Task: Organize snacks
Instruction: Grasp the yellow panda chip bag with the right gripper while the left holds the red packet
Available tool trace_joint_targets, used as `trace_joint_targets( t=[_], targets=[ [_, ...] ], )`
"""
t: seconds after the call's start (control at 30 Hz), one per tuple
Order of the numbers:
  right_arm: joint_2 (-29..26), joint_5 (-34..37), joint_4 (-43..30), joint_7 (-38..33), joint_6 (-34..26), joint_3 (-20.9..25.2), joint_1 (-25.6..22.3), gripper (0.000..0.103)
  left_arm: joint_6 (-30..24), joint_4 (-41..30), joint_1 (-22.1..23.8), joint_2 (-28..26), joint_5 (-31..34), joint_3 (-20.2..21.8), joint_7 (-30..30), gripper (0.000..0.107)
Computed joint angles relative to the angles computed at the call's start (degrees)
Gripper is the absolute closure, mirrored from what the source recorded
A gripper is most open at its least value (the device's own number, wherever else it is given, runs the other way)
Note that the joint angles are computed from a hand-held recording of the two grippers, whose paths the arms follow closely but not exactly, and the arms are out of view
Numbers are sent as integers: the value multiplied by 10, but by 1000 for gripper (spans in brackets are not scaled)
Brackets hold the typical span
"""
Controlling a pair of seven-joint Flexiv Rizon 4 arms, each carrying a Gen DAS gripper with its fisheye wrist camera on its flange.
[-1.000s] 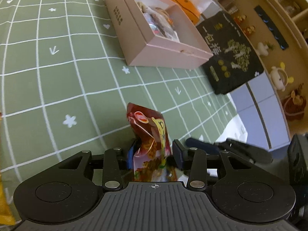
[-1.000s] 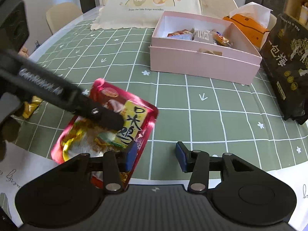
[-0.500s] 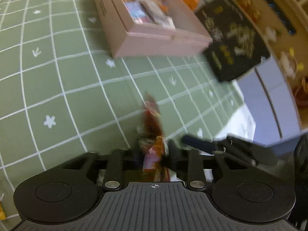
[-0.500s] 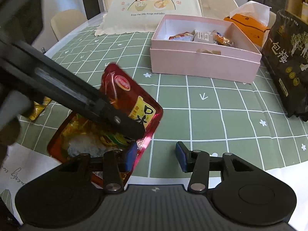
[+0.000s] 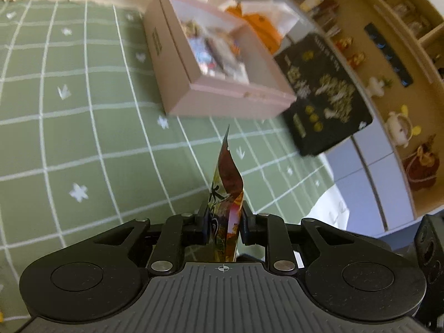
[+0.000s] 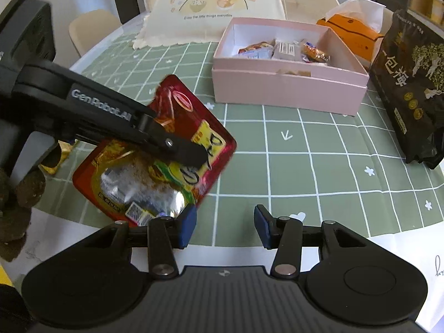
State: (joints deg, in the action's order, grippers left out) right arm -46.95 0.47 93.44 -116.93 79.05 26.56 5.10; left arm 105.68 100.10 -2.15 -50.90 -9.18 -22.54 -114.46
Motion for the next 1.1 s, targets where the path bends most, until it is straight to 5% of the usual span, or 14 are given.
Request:
trace_joint_targets(
  t=[0.2,0.37,0.47,0.6,0.73,0.83,1.03,1.1],
  targets=[
    [10,-12,1,14,-2,-10,20,55,86,62,2,35,13,22,-42,83],
    [-1,3,-27,-2,-28,30,26,44,164,168,-51,114,-30,118,-88,83],
    [-12,20,-63,5,-81,48,46,41,199,262,-99,174,-99,183,-106,83],
    [-29,54,-124,21,-180,62,80,41,188,357,-204,236,-278,262,-61,83],
    [-43,78,-183,95,-263,28,141,41,182,410,-247,265,-404,264,-31,83],
    [-56,92,-225,131,-312,5,180,41,187,434,-226,274,-396,243,-51,83],
    [-48,43,-203,152,-259,-77,266,30,205,437,-221,261,-393,230,-76,83],
    [-48,34,-193,140,-242,-75,261,30,211,440,-219,259,-384,227,-84,83]
  ],
)
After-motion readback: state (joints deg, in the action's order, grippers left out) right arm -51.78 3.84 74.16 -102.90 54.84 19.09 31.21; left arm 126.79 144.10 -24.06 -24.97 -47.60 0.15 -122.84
